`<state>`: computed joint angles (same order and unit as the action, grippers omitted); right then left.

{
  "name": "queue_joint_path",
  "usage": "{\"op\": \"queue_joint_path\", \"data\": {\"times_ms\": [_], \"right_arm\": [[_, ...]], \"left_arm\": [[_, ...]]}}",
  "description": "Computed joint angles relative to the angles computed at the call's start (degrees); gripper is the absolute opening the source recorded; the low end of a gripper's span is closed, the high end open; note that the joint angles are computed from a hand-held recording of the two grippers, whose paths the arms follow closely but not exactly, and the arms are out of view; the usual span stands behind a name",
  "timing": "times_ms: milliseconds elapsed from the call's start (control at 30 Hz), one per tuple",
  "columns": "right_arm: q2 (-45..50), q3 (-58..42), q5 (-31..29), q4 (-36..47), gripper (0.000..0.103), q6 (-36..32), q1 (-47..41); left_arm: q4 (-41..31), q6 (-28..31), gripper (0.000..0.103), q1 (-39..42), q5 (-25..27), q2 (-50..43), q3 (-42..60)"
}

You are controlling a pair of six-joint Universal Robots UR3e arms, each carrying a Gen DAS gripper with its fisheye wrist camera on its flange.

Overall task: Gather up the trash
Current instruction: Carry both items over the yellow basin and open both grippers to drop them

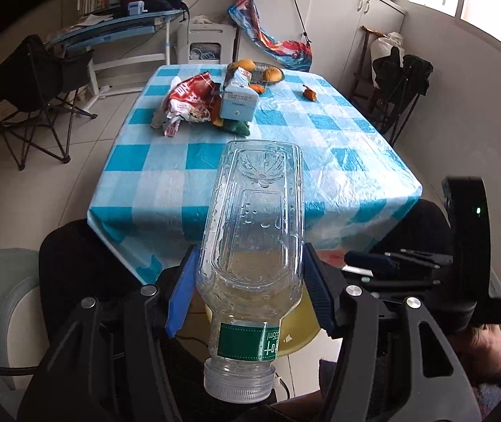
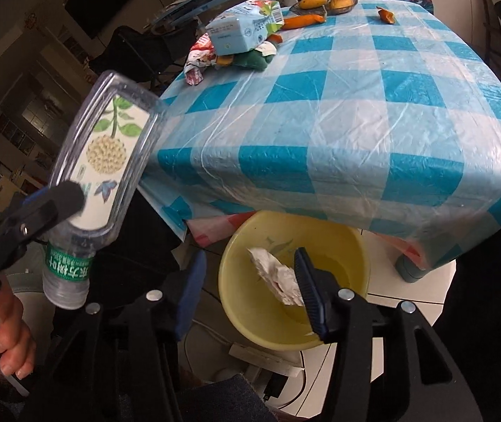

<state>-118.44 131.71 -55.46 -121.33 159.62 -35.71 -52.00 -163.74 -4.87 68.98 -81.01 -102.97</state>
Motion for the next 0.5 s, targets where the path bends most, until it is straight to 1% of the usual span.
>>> {"op": "queue_joint_path", "data": {"times_ms": [67, 267, 333, 400, 500], "right_arm": [[-2.4, 1.2, 0.4, -0.4, 0.057, 0.3, -1.9], [-7.5, 4.0, 2.5, -0.5, 0.064, 0.6, -7.1], [-9.3, 4.4, 3.2, 0.7, 0.064, 0.2, -8.7], [-9.1, 4.4, 3.4, 0.0, 0.065, 0.8, -8.9], [-9.6, 4.3, 3.4, 0.1, 0.066, 1.0, -9.0]], "left_arm": [[-1.7, 1.3, 0.055, -1.0, 0.6, -0.6, 0.3], [-5.5, 4.7, 0.056, -6.4, 4.6, -4.5, 2.7], [-6.8, 5.3, 0.056, -7.8, 5.9, -5.8, 3.5], [-7.6, 5.4, 0.056, -8.5, 7.2, -6.6, 4.1], [-7.3, 5.3, 0.057, -8.5, 7.4, -6.3, 4.0]]}}
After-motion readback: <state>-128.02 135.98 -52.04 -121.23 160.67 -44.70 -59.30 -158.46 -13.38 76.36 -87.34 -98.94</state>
